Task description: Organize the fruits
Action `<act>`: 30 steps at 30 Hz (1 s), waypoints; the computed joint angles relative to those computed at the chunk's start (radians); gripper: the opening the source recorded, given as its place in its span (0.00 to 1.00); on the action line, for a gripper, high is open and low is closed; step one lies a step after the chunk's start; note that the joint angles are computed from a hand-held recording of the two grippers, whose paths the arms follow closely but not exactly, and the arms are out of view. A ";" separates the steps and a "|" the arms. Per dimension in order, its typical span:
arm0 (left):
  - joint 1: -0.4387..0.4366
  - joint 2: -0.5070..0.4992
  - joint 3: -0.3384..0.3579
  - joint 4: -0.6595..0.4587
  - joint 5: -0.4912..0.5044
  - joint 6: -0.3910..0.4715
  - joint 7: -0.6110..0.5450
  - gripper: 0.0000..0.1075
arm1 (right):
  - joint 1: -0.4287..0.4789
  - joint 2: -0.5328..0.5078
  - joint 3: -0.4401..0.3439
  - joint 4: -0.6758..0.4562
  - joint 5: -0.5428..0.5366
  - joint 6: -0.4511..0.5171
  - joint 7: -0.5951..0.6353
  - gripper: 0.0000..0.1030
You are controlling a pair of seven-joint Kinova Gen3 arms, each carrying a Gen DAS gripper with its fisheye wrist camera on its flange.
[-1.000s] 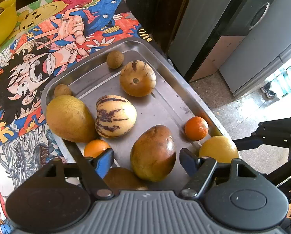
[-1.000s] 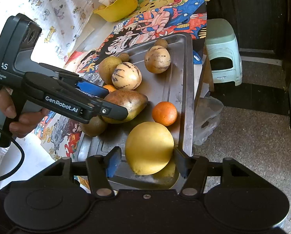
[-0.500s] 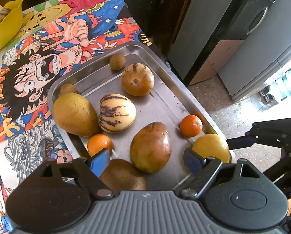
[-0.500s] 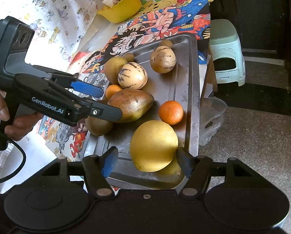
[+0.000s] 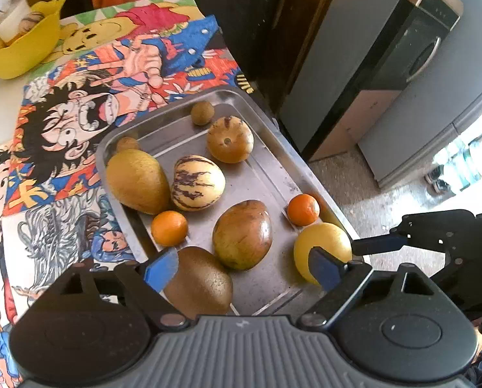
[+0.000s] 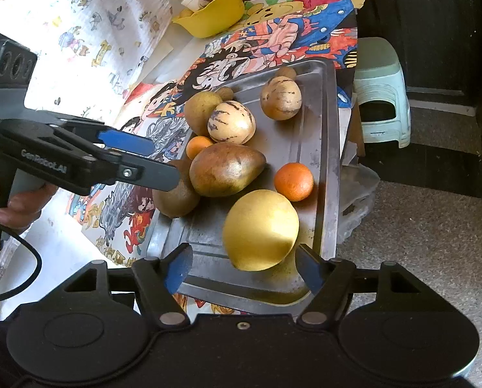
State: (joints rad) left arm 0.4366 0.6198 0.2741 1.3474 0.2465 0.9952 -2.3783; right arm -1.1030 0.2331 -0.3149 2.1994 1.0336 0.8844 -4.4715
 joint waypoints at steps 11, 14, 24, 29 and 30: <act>-0.098 -0.081 0.014 0.134 0.084 -0.127 -0.053 0.92 | -0.043 0.052 0.010 -0.130 -0.110 0.161 0.063 0.82; -0.130 -0.097 0.020 0.170 0.115 -0.168 -0.073 0.93 | -0.058 0.080 0.022 -0.190 -0.147 0.220 0.101 0.84; -0.292 -0.156 0.110 0.362 0.293 -0.389 -0.326 0.95 | -0.131 0.191 0.087 -0.336 -0.157 0.412 0.168 0.92; -0.344 -0.171 0.136 0.431 0.390 -0.453 -0.395 0.95 | -0.151 0.214 0.096 -0.364 -0.163 0.469 0.176 0.94; -0.361 -0.172 0.149 0.449 0.418 -0.470 -0.419 0.95 | -0.154 0.218 0.095 -0.369 -0.165 0.480 0.187 0.94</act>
State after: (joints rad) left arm 0.0759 0.4480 0.4228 1.7967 0.6647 0.5251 -2.7970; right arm -1.2571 0.4508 -0.2195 1.8309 0.8685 1.3641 -4.2844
